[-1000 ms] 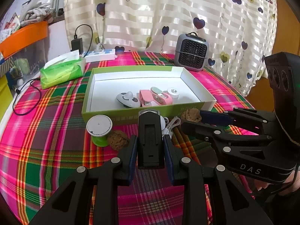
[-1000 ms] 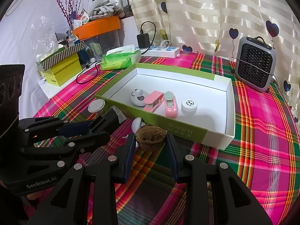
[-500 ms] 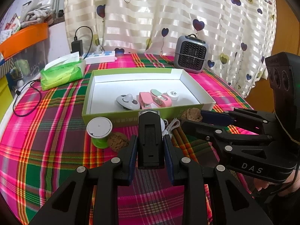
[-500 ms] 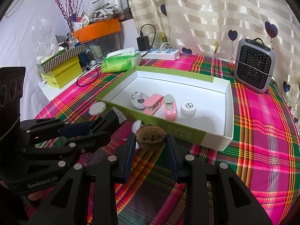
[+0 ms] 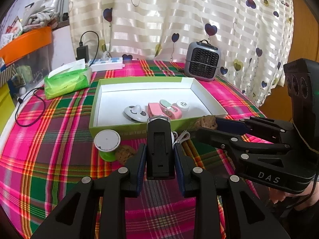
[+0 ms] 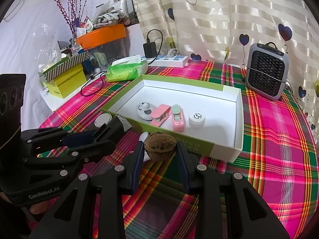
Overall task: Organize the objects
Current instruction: 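Carry the black case and walnut with both tools into the green box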
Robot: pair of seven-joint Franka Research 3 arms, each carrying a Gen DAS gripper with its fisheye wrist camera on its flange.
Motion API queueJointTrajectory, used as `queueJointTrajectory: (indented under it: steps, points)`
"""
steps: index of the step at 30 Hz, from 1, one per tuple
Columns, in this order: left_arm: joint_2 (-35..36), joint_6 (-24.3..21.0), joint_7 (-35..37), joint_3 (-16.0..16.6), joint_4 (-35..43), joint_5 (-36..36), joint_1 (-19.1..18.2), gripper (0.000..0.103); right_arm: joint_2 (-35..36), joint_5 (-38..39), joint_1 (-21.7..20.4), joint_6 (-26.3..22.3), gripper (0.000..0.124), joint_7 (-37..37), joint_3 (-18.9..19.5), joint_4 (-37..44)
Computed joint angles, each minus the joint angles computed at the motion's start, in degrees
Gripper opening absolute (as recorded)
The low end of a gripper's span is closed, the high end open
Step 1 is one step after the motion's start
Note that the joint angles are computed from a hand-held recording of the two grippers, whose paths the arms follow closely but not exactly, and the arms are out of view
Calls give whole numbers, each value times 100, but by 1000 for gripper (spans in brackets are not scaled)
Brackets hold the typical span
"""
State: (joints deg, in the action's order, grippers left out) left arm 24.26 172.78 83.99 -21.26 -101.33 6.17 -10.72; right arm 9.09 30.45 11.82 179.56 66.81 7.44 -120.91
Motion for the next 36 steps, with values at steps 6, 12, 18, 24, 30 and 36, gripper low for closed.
queueJointTrajectory:
  steps: [6, 12, 18, 24, 30, 36]
  points:
    - [9, -36, -53, 95, 83, 83, -84, 25, -68, -93, 56, 21, 34, 89, -70, 4]
    - [73, -159, -119, 216, 325, 220, -211, 25, -105, -262, 112, 11, 34, 216, -166, 26]
    - [195, -261, -79, 236, 575, 250, -244, 25, -96, -731, 256, -18, 34, 624, -402, 72]
    - [355, -368, -59, 286, 860, 284, -283, 25, -23, -1206, 315, -81, 34, 984, -575, 215]
    - [571, -521, -81, 410, 1242, 356, -360, 25, 112, -1578, 317, -178, 34, 1270, -741, 445]
    - [812, -665, -143, 545, 1631, 449, -441, 25, 280, -1761, 238, -317, 34, 1450, -811, 657]
